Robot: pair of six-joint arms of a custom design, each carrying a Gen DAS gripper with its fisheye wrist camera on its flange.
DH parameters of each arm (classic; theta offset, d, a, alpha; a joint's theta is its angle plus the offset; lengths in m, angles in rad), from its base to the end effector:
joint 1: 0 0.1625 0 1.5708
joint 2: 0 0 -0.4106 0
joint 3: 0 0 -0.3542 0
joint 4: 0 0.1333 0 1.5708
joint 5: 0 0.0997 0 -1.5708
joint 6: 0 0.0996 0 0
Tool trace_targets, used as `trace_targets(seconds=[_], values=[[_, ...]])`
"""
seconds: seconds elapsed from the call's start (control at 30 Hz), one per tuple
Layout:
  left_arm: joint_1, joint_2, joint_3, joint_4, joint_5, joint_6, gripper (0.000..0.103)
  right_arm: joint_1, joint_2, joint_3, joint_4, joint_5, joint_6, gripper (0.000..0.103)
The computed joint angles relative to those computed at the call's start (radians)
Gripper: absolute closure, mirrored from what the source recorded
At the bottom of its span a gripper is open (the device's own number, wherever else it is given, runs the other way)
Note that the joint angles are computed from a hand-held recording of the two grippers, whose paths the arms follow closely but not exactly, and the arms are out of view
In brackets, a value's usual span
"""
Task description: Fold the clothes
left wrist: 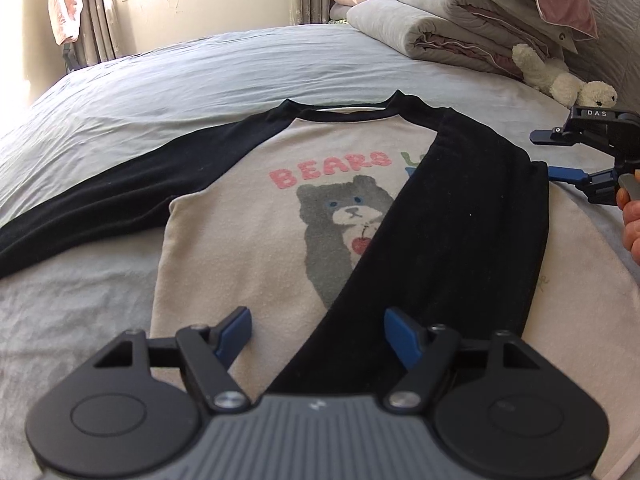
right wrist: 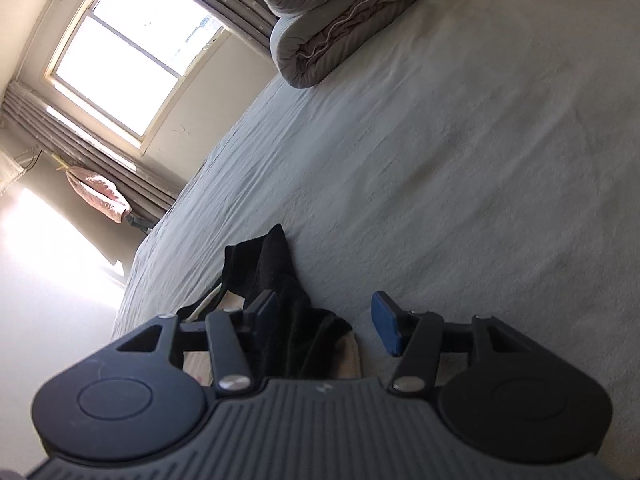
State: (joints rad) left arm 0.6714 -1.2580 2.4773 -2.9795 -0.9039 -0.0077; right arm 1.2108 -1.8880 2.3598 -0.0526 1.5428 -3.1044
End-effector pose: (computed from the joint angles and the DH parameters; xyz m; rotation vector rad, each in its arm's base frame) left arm -0.1614 -0.3771 0.1625 1.0264 2.3426 -0.6062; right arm 0.0436 -0.2705 0.2600 -0.4737 -2.4697 1.6169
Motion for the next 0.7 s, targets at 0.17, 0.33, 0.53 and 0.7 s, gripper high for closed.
trace_targets(seconds=[0.17, 0.33, 0.53, 0.7], values=[[0.002, 0.001, -0.004, 0.004, -0.003, -0.001, 0.028, -0.057, 0.0, 0.004, 0.032, -0.059, -0.066, 0.088], [0.009, -0.004, -0.011, 0.018, 0.005, -0.012, 0.028, -0.016, -0.06, 0.009, 0.039, -0.031, -0.084, 0.089], [0.008, -0.003, -0.012, 0.022, 0.012, -0.014, 0.028, 0.101, 0.06, -0.024, -0.005, 0.179, -0.121, 0.089], [0.02, -0.012, -0.028, 0.05, 0.0, -0.031, 0.028, 0.244, 0.095, -0.048, -0.042, 0.382, -0.187, 0.078]])
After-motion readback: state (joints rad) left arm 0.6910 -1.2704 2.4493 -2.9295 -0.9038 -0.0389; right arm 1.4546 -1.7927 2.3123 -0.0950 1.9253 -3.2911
